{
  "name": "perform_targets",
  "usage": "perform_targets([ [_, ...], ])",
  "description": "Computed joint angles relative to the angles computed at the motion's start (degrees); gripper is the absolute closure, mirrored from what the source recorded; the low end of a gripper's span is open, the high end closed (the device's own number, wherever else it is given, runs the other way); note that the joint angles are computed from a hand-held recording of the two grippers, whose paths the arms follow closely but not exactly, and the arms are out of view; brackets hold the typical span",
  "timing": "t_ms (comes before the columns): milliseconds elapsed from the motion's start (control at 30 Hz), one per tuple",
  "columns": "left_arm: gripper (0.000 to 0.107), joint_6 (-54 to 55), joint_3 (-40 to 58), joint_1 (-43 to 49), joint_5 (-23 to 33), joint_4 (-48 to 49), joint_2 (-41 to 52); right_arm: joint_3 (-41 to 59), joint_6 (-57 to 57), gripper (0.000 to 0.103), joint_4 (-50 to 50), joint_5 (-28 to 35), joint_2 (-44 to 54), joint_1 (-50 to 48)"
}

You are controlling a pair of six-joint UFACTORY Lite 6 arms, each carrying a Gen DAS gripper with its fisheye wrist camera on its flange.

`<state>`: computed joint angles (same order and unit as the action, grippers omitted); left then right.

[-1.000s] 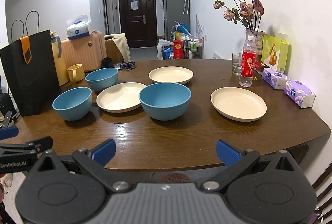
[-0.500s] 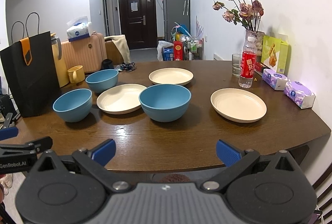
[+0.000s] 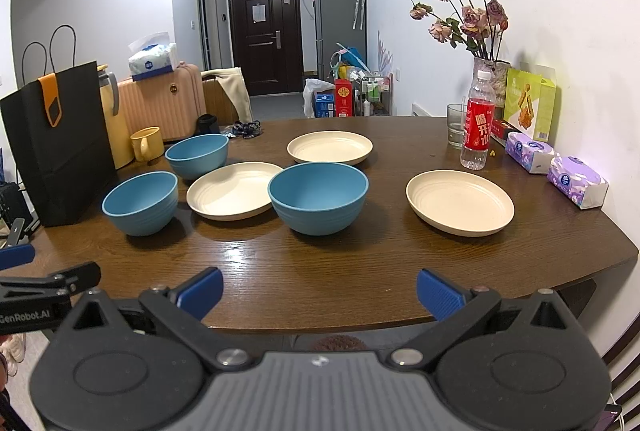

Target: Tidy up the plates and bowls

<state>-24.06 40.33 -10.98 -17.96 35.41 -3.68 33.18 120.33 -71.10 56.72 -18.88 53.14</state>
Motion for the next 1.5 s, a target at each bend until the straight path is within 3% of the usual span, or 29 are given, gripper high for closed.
perform_targets([
  [267,0.004,2.7,0.6,0.2,-0.8,-2.6,0.6,0.4,0.0,0.000,-1.6,-0.5,0.6,-1.1],
  [600,0.004,9.3,5.2,-2.1,-1.3,-9.7,6.7,-1.2,1.5,0.000,-6.2,-6.0,0.9,-8.2],
  [1033,0.004,13.5,18.2,-10.3,1.0,-16.3,18.1,-6.1,3.3,0.000,-15.0,-16.7,-2.1,-26.1],
  [1233,0.004,17.0,29.1,-15.5,4.6,-22.1,26.2,-7.9,6.8,0.000,-25.2,-25.5,-1.8,-40.3],
  [1500,0.004,27.1,46.4,-21.7,10.7,-34.3,38.3,-6.0,23.3,0.000,-51.4,-34.9,4.4,-59.0],
])
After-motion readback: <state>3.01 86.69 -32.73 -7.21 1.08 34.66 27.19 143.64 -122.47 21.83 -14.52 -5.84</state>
